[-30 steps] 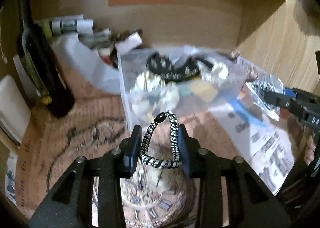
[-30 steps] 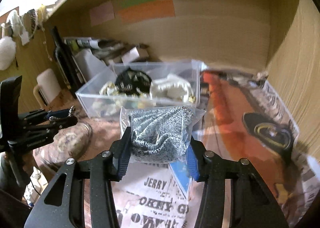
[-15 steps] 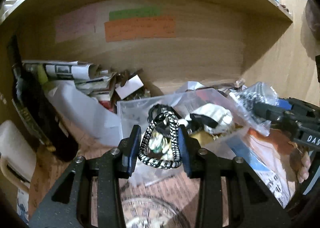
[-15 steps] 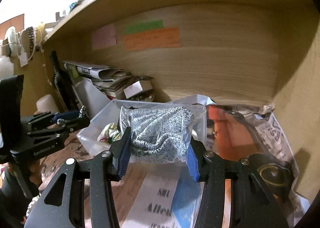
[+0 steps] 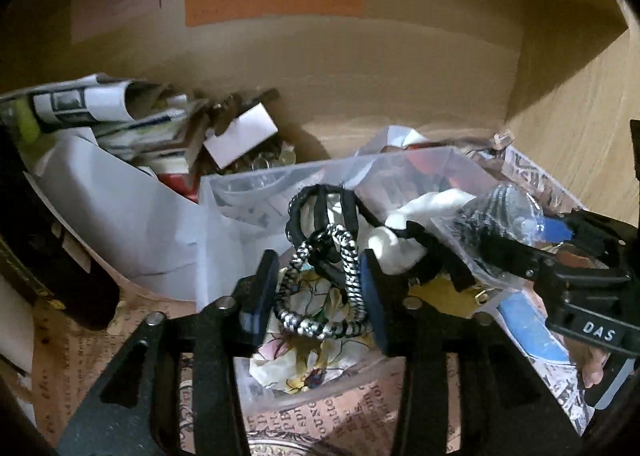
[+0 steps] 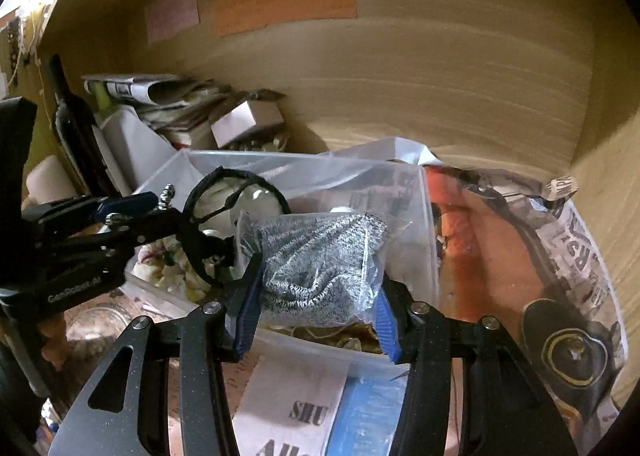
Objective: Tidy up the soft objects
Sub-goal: 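Carry both items into the clear box and open both tools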
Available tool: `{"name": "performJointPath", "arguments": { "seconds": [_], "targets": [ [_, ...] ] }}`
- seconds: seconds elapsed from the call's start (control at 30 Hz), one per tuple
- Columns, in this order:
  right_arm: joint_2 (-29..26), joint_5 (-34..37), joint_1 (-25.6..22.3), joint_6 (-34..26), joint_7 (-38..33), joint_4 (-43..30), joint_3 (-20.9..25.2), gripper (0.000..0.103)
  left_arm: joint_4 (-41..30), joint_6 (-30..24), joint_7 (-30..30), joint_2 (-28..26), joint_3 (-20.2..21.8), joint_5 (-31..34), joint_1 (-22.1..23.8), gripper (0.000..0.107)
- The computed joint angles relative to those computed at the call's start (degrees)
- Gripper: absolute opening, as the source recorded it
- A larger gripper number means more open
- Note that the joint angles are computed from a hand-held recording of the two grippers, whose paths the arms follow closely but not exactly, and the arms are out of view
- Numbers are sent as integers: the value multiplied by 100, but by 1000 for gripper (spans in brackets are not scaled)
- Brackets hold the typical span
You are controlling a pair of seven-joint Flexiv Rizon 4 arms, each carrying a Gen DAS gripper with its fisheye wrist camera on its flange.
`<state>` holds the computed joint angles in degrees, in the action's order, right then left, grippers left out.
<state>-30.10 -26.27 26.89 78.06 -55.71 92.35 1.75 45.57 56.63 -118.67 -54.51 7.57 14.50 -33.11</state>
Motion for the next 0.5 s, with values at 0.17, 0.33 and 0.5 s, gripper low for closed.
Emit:
{"name": "performJointPath", "arguments": {
  "seconds": [0.17,0.33,0.5],
  "targets": [
    [15,-61,27,-51,6,-1,-35,54,-74,-132,-33,-39,19,25,-6,61],
    [104,-157,92,89,146,116,-156,68,228,121,-162,144,15,50,1,69],
    [326,-486,273,492,492,373,-479,72,625,500,-392,428,111,145,-58,70]
  ]
}}
